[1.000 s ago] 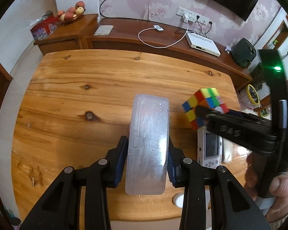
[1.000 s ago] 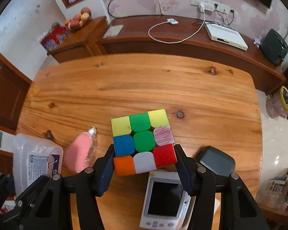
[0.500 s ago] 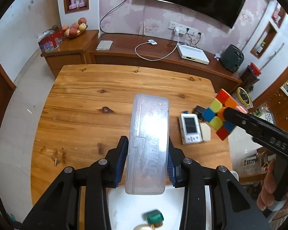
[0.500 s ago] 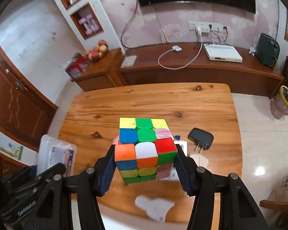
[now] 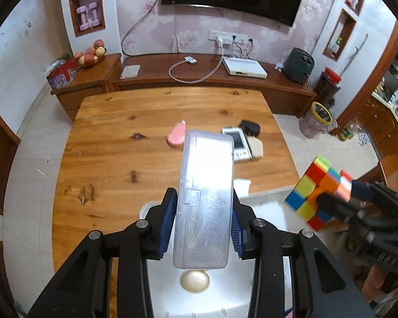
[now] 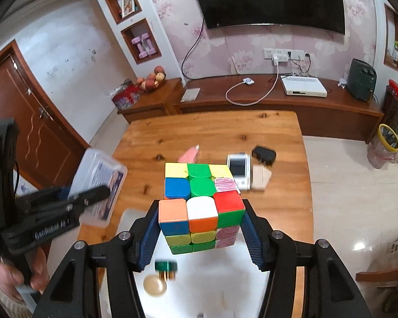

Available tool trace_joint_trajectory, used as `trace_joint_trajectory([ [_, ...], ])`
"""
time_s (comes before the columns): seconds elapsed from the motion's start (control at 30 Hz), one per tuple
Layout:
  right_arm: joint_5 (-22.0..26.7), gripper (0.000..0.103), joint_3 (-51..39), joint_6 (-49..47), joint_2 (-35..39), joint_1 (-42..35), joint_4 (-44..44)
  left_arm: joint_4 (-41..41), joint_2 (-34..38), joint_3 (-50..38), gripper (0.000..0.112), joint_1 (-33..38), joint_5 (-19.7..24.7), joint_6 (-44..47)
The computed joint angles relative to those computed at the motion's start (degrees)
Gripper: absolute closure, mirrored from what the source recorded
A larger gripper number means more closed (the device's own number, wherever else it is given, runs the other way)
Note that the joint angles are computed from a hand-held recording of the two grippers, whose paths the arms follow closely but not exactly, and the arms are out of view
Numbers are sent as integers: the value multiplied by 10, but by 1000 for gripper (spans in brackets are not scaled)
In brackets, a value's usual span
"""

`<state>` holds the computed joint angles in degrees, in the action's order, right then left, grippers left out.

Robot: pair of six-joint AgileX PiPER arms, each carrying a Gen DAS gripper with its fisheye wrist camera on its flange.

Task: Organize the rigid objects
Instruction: 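Carry the box into the tray and open the left gripper while the right releases the cube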

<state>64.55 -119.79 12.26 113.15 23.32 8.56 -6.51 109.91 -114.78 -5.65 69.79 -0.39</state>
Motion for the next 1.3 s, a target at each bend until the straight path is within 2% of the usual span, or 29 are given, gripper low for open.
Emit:
trace_joint_trajectory([
  [0.13,-31,46,131,-11,-66,24,-1,6,-29,68,73,-13,-10,5],
  [0.43,-70,46,290,-13,-109,71,-5,41,-40,186,72,-35,-30,10],
  [0.77,-54,45,314,-36,-66,94,10,57,-21,263,72,-30,-78,15],
  [0.9,-29,45,303,-51,-37,113,11,59,-6,265,72,-24,-80,20],
  [1.3,-15,43,286,-44,-7,149,-3,63,27,253,72,-19,-82,29],
])
